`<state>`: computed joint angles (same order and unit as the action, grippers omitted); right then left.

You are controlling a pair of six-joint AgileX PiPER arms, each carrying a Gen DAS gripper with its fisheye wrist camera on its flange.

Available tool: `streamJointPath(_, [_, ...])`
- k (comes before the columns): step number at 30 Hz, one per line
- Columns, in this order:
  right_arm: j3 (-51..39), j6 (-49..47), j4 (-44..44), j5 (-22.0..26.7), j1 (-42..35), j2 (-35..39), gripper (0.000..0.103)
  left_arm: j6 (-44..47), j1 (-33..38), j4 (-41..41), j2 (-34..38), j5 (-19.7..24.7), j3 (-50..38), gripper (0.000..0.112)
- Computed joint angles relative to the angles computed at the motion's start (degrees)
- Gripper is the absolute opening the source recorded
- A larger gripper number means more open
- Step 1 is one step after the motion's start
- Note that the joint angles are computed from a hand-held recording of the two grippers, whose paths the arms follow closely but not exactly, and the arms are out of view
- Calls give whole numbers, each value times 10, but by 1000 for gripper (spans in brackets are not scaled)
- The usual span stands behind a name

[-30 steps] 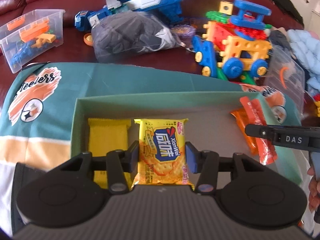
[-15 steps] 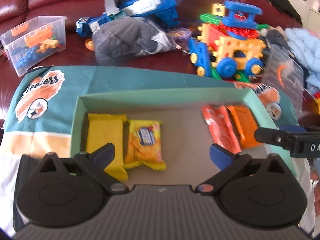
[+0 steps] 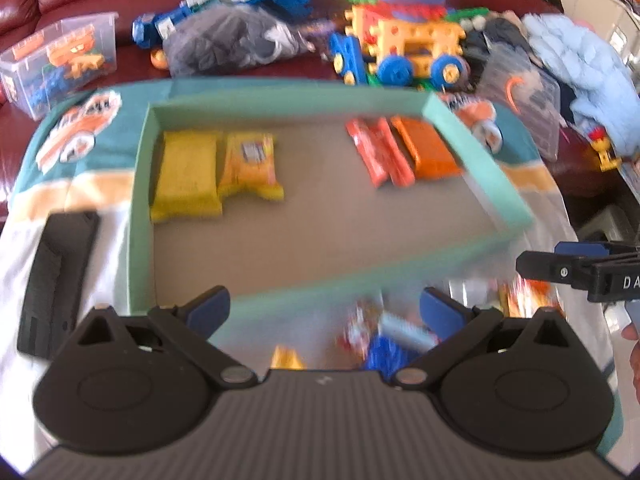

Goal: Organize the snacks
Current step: 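Grasp the rainbow Skittles bag with the left tool while the right tool grasps the orange chip bag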

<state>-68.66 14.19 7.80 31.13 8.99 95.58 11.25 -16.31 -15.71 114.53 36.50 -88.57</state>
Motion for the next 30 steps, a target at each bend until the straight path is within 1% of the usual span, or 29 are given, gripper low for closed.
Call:
streamJointPath(5, [100,53,-37,-37,27,-56,103,33,4,-29,-53,-19,118,103])
streamJointPath(8, [150,131,-110,-65,49,-80,103,51,7,-49,-70,-18,171,103])
streamJointPath(9, [163,155,-134,-73,56,-85,100,54,6,-51,-73,-20,185,103])
streamJointPath(10, [171,172,-152,-77,61,-87,94,57,4,-50,-76,-22,196,103])
streamJointPath(12, [175,183,-168,-81,66,-83,86,55,-1,-42,-76,-29,213,103])
streamJointPath(14, [177,228,-219,-88,74,-79,83,49,-4,-34,-74,-35,224,103])
streamJointPath(15, [175,242,-236,-91,74,-74,79,48,-3,-33,-71,-34,226,103])
streamJointPath(17, [177,268,-261,-98,77,-70,70,48,-5,-29,-74,-51,235,103])
streamJointPath(19, [169,305,-300,-93,82,-57,56,37,-12,-14,-72,-58,236,103])
streamJointPath(21, [169,338,-330,-92,83,-46,45,22,-23,1,-72,-66,237,103])
streamJointPath(22, [171,351,-340,-94,83,-45,42,25,-28,-1,-74,-71,241,97])
streamJointPath(23, [173,361,-345,-93,83,-48,41,26,-35,1,-82,-85,251,81])
streamJointPath(24, [174,367,-348,-93,84,-50,38,16,-44,18,-90,-101,261,69])
streamJointPath(25, [176,376,-354,-92,85,-54,36,13,-49,29,-95,-109,267,60])
streamJointPath(26, [178,384,-359,-91,87,-58,36,23,-48,18,-99,-108,269,53])
streamJointPath(29, [185,386,-353,-93,85,-72,33,43,-39,-10,-112,-105,275,42])
streamJointPath(30, [188,388,-352,-92,85,-78,33,47,-35,-15,-117,-104,278,41])
